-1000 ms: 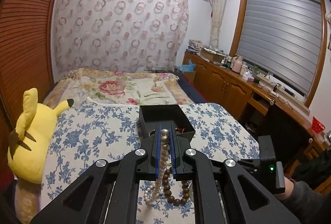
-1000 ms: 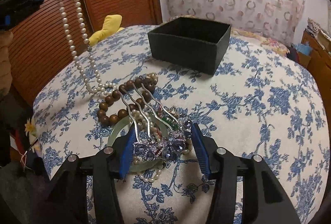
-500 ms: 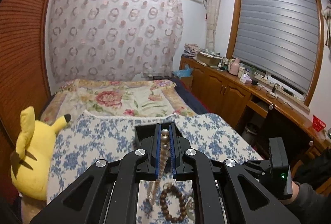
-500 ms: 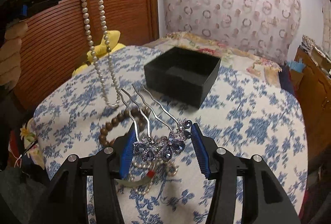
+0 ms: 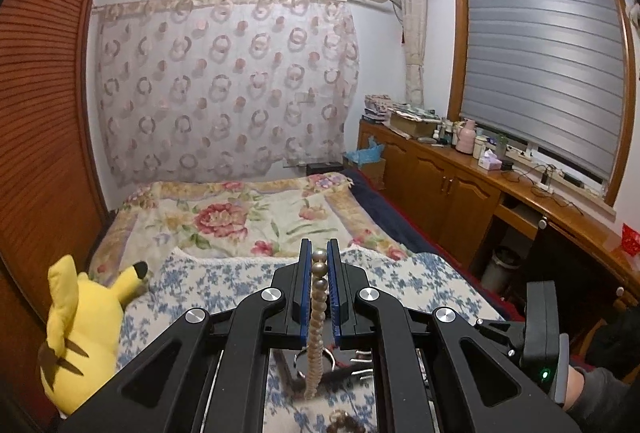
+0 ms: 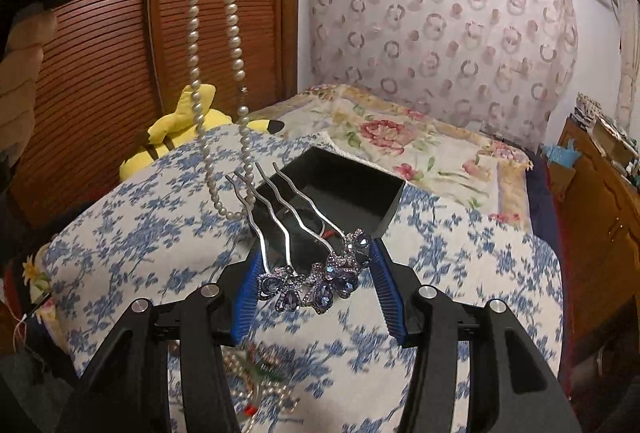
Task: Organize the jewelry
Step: 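Carry the pearls and hair pins into the black box and open both tools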
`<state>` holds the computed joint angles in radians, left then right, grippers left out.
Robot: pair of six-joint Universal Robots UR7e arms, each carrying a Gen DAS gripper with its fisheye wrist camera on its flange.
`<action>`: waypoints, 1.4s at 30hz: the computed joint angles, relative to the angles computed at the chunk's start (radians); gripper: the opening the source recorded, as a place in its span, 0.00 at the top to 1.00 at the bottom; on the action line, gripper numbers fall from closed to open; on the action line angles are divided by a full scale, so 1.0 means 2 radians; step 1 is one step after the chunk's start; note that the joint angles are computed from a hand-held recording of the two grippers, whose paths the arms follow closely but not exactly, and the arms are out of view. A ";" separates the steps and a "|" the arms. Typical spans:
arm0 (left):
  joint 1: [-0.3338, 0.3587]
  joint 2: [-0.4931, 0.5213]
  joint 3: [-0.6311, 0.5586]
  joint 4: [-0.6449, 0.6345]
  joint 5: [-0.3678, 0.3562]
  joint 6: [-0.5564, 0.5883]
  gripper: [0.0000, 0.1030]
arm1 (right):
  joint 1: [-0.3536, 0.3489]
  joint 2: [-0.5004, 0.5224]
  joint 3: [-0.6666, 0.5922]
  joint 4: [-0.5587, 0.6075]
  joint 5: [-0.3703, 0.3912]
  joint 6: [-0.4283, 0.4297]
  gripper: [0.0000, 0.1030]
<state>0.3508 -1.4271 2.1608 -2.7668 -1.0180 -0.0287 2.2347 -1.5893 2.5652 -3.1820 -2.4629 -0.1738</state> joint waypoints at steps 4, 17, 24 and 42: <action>0.009 0.029 -0.023 -0.001 -0.002 0.006 0.93 | -0.020 0.014 -0.014 -0.014 0.004 -0.024 0.47; 0.067 0.115 -0.035 -0.015 -0.010 0.007 0.93 | -0.090 0.066 -0.026 -0.087 0.027 -0.081 0.47; 0.087 0.126 -0.017 -0.030 -0.008 0.004 0.72 | -0.112 0.089 -0.036 -0.104 0.036 -0.101 0.47; 0.101 0.059 0.064 -0.068 -0.001 0.019 0.08 | -0.140 0.145 -0.085 -0.102 0.019 -0.110 0.46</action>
